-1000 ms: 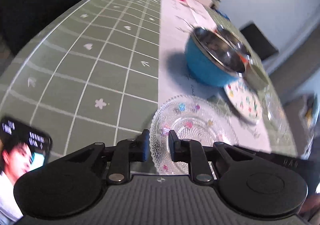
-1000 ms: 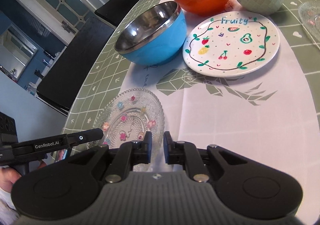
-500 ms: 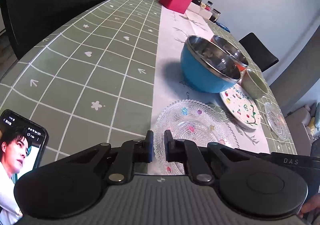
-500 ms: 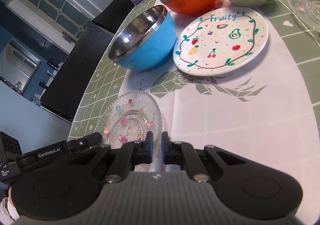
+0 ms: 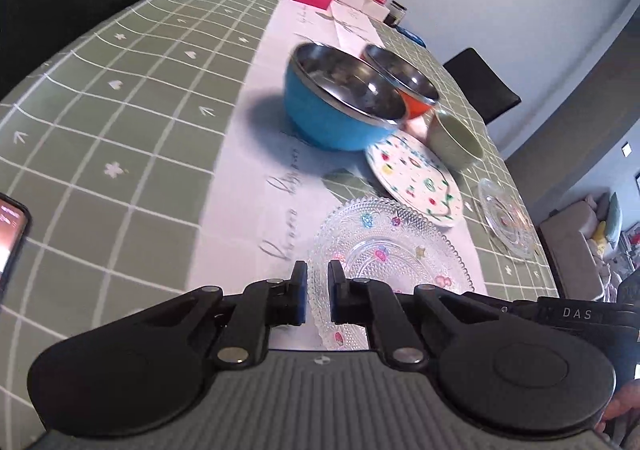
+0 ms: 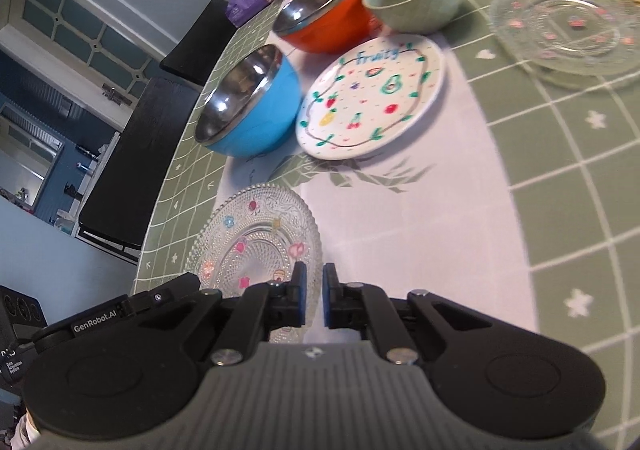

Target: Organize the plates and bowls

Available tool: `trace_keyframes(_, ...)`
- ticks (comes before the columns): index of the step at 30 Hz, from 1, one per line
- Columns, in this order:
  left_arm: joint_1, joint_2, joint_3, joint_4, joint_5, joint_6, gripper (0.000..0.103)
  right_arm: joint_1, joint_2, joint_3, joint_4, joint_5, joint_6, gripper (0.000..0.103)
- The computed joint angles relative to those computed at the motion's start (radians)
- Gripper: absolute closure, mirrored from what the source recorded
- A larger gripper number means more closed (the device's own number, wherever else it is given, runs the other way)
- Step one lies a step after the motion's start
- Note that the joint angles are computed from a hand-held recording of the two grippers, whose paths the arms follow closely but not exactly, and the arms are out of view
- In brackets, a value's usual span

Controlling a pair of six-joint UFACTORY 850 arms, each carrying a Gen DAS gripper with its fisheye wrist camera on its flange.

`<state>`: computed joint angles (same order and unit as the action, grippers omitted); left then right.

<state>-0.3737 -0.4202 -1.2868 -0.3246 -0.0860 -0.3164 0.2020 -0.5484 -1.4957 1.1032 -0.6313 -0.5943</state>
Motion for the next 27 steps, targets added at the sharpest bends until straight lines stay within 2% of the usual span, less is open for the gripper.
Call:
trace_keyframes(3,-0.029,-0.018,-0.022,0.086,-0.013,-0.099,0.092,-0.022,0.034,0.037,-0.038,0.005,0.030,0.098)
trace_keyframes(6,-0.055,-0.032,-0.034,0.109,-0.019,-0.142,0.092,-0.042,0.059,0.066,-0.076,0.005,0.062,0.098)
trace_keyframes(10,-0.083,-0.043,-0.041,0.244,-0.036,-0.285,0.092,-0.061,0.082,0.100,-0.108,0.006,0.078,0.098)
trace_keyframes(14,-0.090,-0.051,-0.043,0.217,-0.042,-0.266,0.092,-0.069,0.091,0.122,-0.109,0.014,0.078,0.098)
trace_keyframes(18,-0.096,-0.051,-0.042,0.334,-0.041,-0.374,0.092,-0.070,0.096,0.134,-0.102,0.020,0.068,0.098)
trace_keyframes(22,-0.095,-0.055,-0.043,0.315,-0.041,-0.358,0.092,-0.067,0.094,0.135,-0.098,0.025,0.062,0.098)
trace_keyframes(25,-0.098,-0.054,-0.041,0.381,-0.037,-0.418,0.092,-0.064,0.094,0.137,-0.102,0.033,0.060,0.097)
trace_keyframes(27,-0.097,-0.053,-0.039,0.366,-0.032,-0.408,0.092,-0.062,0.095,0.138,-0.105,0.036,0.060,0.097)
